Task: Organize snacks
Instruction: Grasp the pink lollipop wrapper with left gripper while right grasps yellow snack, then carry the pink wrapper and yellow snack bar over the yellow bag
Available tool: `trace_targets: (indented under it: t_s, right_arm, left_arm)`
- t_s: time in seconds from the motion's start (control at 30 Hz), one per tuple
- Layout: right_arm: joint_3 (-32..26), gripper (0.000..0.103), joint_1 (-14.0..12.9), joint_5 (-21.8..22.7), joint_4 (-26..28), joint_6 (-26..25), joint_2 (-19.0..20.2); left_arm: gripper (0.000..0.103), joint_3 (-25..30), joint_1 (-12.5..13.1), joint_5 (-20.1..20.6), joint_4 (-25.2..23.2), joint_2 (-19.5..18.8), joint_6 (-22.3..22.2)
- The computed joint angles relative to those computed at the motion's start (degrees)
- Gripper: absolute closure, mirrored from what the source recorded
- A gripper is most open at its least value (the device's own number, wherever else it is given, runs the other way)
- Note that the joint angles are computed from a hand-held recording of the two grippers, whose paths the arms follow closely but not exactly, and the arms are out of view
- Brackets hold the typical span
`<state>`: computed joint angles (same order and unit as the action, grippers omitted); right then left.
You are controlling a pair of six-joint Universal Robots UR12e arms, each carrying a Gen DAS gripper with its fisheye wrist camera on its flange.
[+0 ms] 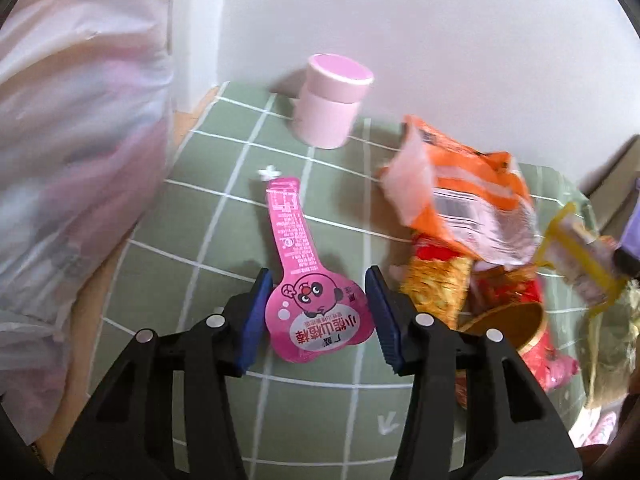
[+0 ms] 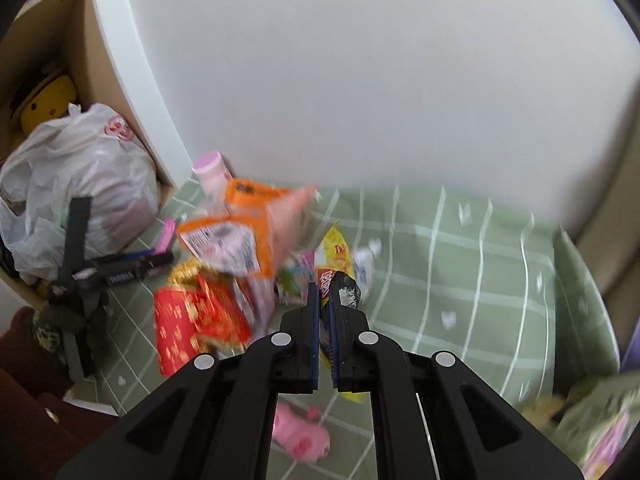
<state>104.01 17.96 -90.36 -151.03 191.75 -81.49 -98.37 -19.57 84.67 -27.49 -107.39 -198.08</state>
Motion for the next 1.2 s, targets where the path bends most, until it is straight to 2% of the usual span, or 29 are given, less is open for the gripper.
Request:
trace_targets:
  t_s: [0.1, 0.23, 0.3, 0.37, 0.4, 0.43, 0.5, 0.6, 0.77, 0.83, 0.9, 0.93, 0.97, 1.03, 1.2]
  right_arm:
    - [1.9, 0.097, -0.3, -0.9, 1.0, 3.1, -1.1]
    - [4.0, 0.094, 0.0, -3.8, 2.1, 5.5, -2.1]
    - [5.0, 0.08, -0.1, -3.4, 1.9, 5.5, -2.5]
    - [6.1, 0.035, -0.4, -1.5, 0.8, 5.6, -2.9]
    - [6.4, 0.035, -0.6, -0.4, 0.5, 5.1, -3.2]
    - [6.4, 0.035, -0.3, -1.1, 0.9, 4.2, -3.3]
    - [6.1, 0.035, 1.2, -5.8, 0.2, 3.1, -3.1]
    - [6.3, 0.035, 1.9, -8.0, -2.1, 2.1, -2.7]
    - [6.4, 0.036, 0.9, -5.8, -4.6, 0.0, -0.6]
    - [6.0, 0.045, 0.4, -5.4, -3.5, -0.1, 0.4]
    - [6.0, 0.05, -0.5, -2.6, -2.3, 0.2, 0.8]
    - [6.0, 0.061, -0.9, -1.4, -2.1, 0.6, 0.8]
    - [6.2, 0.067, -1.2, 0.1, -2.0, 1.1, 0.6]
    - [6.2, 0.081, -0.6, -1.1, -2.7, 1.8, -0.1]
    - [6.7, 0.082, 1.0, -5.5, -4.8, 2.9, -3.3]
  left_arm:
    - [0.058, -1.5, 0.3, -2.3, 1.4, 1.4, 1.6]
    - [0.058, -3.4, 1.4, -5.1, 3.2, 3.3, 1.4]
    - [0.058, -3.6, 0.8, -5.5, 4.5, 3.5, 0.3]
    - [0.058, -3.9, 1.0, -6.1, 5.5, 4.0, 0.0]
    - [0.058, -4.2, 0.9, -6.2, 5.7, 4.5, -0.1]
    - [0.058, -4.3, 1.0, -6.5, 6.2, 4.8, 0.0]
    - [0.058, -4.3, 0.9, -7.3, 6.9, 5.4, 0.2]
    - [0.058, -4.2, 0.8, -9.0, 7.5, 6.3, 2.7]
    - [0.058, -3.0, -0.8, -8.4, 5.4, 6.2, 6.6]
    - [0.058, -2.7, -1.5, -8.0, 4.4, 6.3, 8.2]
    - [0.057, -2.7, -2.0, -7.6, 3.8, 6.4, 9.6]
    - [0.057, -2.6, -2.3, -7.5, 3.6, 6.5, 10.1]
    - [0.057, -2.5, -2.4, -7.5, 3.4, 6.5, 10.3]
    - [0.057, -2.4, -2.6, -7.6, 3.4, 6.6, 10.4]
    - [0.057, -1.1, -3.4, -9.2, 5.4, 6.2, 11.0]
